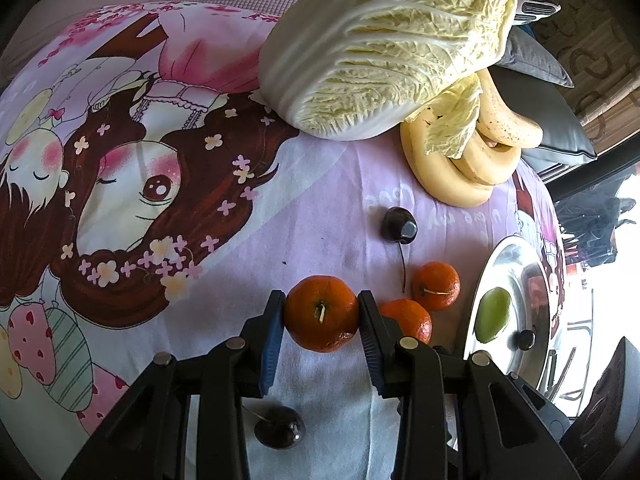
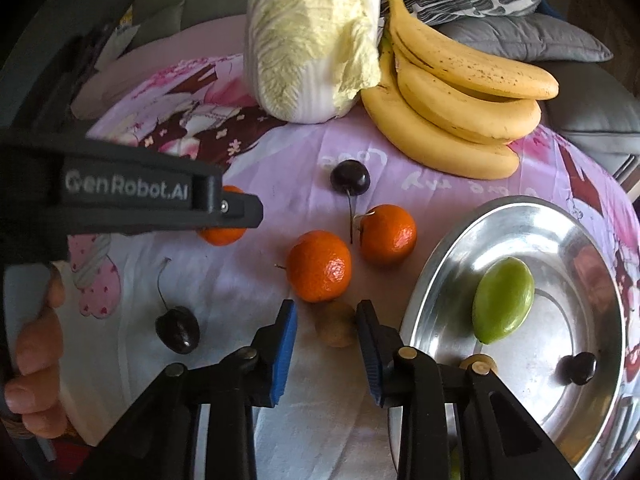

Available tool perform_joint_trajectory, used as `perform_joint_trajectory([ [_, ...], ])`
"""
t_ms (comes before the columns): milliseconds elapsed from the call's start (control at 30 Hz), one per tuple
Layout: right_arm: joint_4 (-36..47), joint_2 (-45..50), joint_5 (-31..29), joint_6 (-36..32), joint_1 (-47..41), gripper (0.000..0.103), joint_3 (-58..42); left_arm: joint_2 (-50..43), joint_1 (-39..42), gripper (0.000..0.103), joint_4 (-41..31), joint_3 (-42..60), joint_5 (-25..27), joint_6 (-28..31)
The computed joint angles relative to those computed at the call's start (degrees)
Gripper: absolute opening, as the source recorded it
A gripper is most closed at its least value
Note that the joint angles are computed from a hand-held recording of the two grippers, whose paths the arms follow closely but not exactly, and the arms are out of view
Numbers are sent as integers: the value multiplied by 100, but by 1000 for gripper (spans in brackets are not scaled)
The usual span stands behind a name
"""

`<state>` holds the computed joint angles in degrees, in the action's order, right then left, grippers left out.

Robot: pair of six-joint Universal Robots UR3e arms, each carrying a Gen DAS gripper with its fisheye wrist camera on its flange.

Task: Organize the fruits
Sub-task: 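Close the right tool on the small brown fruit while the left tool holds the tangerine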

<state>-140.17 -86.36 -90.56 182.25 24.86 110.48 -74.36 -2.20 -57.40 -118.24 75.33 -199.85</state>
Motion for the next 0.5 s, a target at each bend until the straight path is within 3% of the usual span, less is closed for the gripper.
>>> perform_joint_trajectory([
  [300, -21, 320, -618, -46, 383, 32, -208, 65, 108, 38, -43, -57, -27, 90],
  [500, -47, 397, -729, -62, 454, 31, -254, 58, 124, 38, -13, -80, -14, 60],
])
